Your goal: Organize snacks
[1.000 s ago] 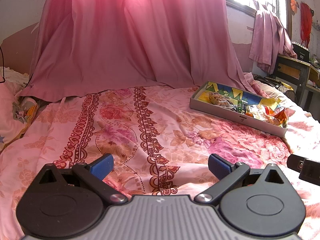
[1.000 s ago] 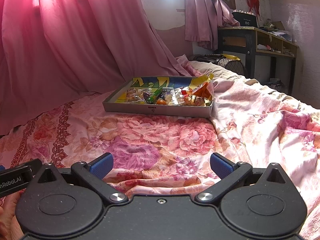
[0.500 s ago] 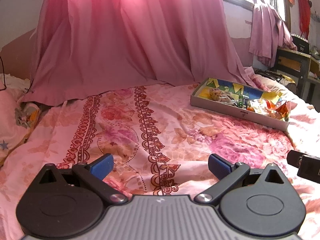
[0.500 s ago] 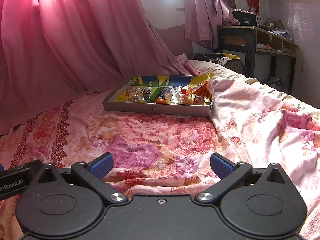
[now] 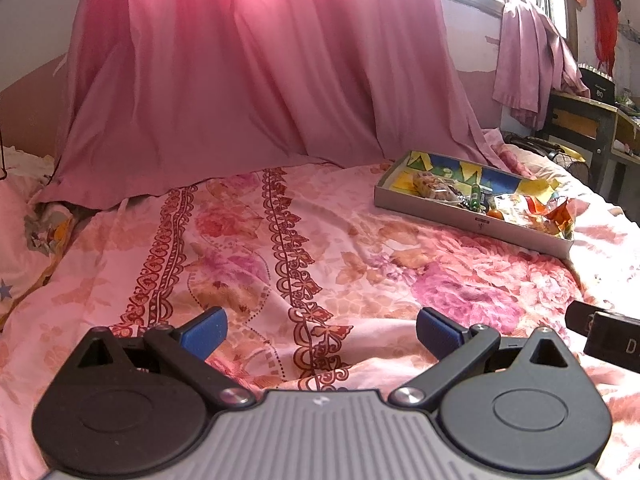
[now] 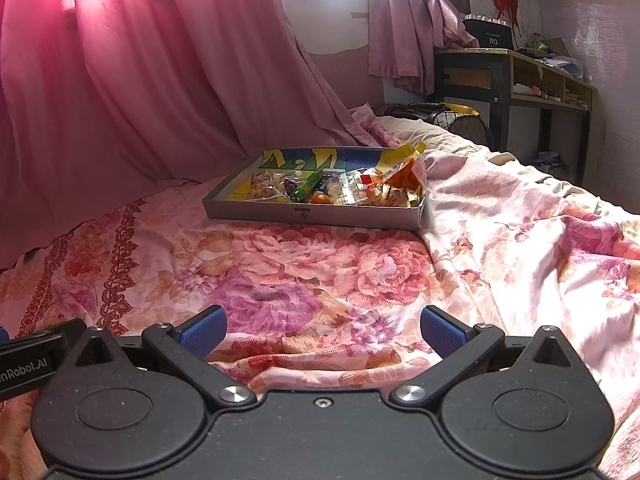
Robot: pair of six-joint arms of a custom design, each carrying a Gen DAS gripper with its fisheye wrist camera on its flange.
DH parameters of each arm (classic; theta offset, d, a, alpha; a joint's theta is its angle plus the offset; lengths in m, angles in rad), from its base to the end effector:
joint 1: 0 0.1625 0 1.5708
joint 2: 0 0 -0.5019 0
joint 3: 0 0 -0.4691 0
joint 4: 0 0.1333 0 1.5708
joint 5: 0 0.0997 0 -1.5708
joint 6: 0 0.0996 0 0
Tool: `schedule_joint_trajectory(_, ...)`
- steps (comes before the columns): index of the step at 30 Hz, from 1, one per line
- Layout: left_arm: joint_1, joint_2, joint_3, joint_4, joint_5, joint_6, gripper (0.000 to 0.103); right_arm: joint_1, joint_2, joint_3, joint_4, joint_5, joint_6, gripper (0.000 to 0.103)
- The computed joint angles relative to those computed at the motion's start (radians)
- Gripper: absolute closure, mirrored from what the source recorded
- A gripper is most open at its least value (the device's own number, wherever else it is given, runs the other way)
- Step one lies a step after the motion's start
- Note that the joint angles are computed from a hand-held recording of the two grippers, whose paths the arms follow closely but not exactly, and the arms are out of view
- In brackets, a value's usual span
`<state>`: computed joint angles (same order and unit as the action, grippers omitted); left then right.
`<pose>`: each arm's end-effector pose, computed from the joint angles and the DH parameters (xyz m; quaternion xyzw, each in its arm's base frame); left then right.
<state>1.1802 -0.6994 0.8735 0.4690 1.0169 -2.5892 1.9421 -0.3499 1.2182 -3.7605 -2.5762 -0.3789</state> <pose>-0.1535 -0.8604 0.2738 0.2818 0.8220 -0.4092 0.2785 0.3546 -0.7751 0.0600 -0.0216 -0.7521 0.5363 0.3824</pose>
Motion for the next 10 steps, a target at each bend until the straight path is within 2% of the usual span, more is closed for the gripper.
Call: schedule_joint_trajectory(10,0.000,0.011,-0.015,0.023,-0.031,-0.014,0.000,0.002,-0.004,0.003,0.021,-0.009,0.019,0.001)
